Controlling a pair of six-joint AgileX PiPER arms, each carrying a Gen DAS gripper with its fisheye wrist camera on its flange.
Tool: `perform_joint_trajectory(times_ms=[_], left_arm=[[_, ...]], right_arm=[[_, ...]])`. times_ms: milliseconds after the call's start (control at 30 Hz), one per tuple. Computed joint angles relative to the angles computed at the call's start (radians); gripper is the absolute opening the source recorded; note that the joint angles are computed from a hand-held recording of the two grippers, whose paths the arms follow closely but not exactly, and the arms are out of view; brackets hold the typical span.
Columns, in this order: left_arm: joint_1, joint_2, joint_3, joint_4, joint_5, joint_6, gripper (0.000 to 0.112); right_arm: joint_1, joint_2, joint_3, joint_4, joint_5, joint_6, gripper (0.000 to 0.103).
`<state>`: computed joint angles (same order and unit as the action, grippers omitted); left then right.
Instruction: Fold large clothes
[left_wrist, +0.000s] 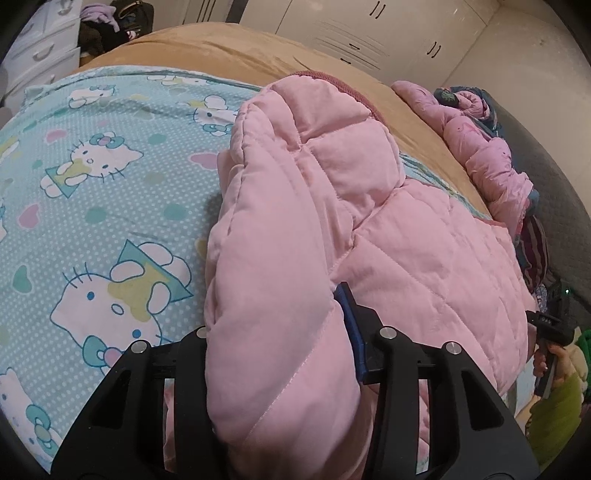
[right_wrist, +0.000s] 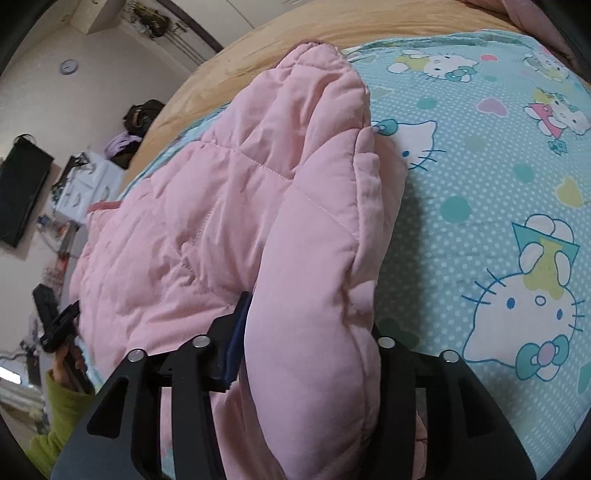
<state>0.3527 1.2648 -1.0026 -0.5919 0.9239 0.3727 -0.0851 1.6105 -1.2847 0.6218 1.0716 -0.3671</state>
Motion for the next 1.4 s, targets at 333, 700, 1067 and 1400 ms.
perform_joint_trajectory(times_ms=[333, 700, 1067, 1400], left_arm=[[-0.046, 0.025, -0.012, 0.063, -0.052, -0.034, 0.045], [-0.108, 0.005, -0.013, 0.193, -0.111, -0.116, 0.052], [-0.117, -0.022, -0.023, 0.215, -0.092, -0.136, 0.073], [-0.13, -0.056, -0.041, 0.23, -0.063, -0.145, 0.083]], right_arm=[[0.153, -0.024, 0.016, -0.231, -0.179, 0.247, 0.077], [0.311, -0.076, 0.039, -0.635, -0.253, 0.601, 0.097], [0.335, -0.097, 0.047, -0.699, -0.23, 0.667, 0.099], [0.44, -0.212, 0.073, -0.852, -0.257, 0.781, 0.099]])
